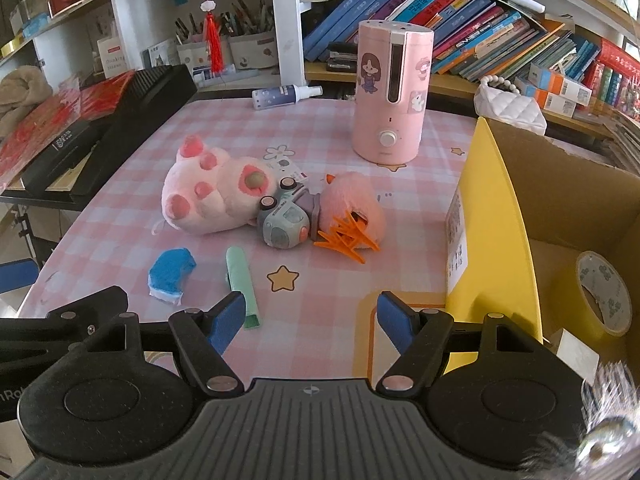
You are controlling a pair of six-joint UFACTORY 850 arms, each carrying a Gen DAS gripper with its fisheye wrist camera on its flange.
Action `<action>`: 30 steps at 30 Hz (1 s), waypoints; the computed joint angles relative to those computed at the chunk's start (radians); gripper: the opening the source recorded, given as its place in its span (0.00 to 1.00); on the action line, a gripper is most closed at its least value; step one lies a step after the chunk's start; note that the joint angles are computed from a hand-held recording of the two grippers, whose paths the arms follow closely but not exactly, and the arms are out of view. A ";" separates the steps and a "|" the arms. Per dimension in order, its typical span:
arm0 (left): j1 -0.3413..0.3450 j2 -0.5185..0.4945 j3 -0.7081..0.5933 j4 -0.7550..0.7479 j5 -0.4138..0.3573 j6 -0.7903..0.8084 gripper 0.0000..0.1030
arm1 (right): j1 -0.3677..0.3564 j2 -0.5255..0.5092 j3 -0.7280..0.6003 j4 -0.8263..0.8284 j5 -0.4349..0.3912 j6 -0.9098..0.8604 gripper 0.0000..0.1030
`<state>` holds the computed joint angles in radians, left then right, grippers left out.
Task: Organize objects
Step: 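Reach the right tool to the mint-green dispenser while the left tool approaches the blue eraser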
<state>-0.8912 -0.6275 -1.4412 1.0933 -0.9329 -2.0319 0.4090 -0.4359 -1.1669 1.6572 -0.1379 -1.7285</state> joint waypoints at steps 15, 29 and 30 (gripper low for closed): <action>0.033 -0.013 -0.007 -0.046 0.011 0.022 0.90 | 0.005 -0.081 -0.092 -0.492 -0.049 0.473 0.63; 0.063 -0.013 -0.003 -0.078 0.022 0.017 0.87 | 0.024 -0.186 -0.207 -0.635 -0.153 0.503 0.30; 0.065 -0.014 -0.006 -0.080 0.023 0.018 0.87 | 0.026 -0.186 -0.203 -0.595 -0.144 0.445 0.28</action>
<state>-0.8261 -0.6414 -1.4469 1.0136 -0.9098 -2.0138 0.4346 -0.6215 -1.3697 1.0620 -0.2821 -1.2838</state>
